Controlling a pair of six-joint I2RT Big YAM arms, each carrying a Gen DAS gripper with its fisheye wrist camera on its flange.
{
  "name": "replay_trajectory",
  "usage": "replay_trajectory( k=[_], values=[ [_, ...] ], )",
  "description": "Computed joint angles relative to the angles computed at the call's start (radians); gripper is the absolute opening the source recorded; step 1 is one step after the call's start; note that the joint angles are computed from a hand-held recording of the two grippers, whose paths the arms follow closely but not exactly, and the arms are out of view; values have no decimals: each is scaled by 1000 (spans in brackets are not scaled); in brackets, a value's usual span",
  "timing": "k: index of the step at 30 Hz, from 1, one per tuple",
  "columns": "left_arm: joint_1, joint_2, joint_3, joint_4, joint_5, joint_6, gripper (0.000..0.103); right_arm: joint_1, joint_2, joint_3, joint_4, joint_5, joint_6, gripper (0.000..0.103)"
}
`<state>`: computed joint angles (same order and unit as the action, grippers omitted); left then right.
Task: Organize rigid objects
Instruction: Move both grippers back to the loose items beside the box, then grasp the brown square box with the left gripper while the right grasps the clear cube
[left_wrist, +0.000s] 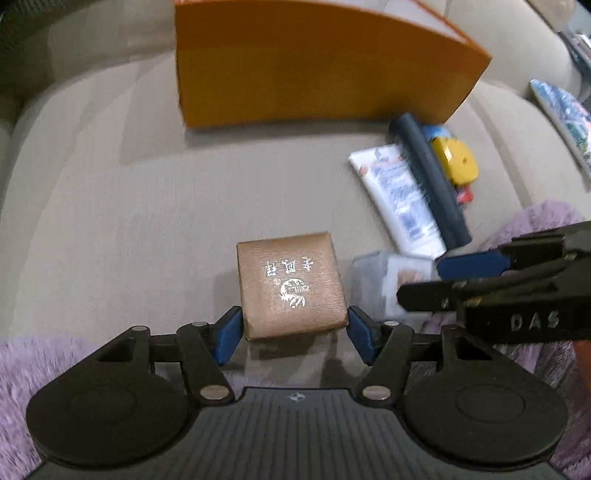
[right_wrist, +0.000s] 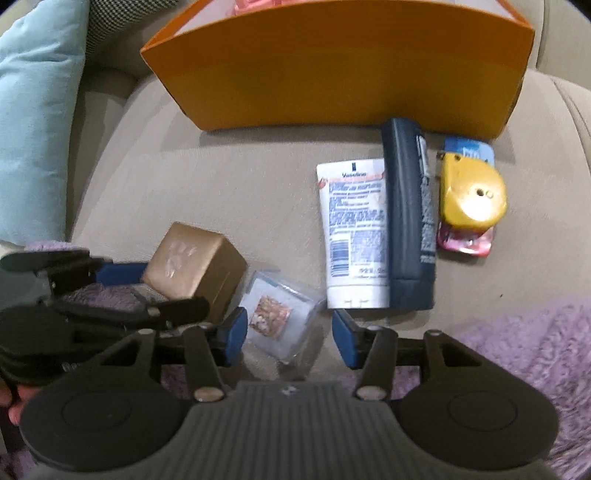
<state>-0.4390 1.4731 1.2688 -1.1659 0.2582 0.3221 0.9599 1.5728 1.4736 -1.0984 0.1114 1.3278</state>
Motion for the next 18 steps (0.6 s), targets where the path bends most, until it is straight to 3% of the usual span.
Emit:
replay_trajectory(
  k=[3,7,16,18],
  values=[
    [3,-2,-10,0,-7,18,73,-13,3,-9,22,-36,48,56],
    [19,-10,-18,35,32,-5,85,-29,24,-4,38,-68,97,57],
    [-13,-5,-33,72,-2,-23,85,-32,23,-17,71,-69,82,54],
    [-29,-4,-43,93,-22,-30,79,-35,20,-22,75,-74,89,54]
  ],
)
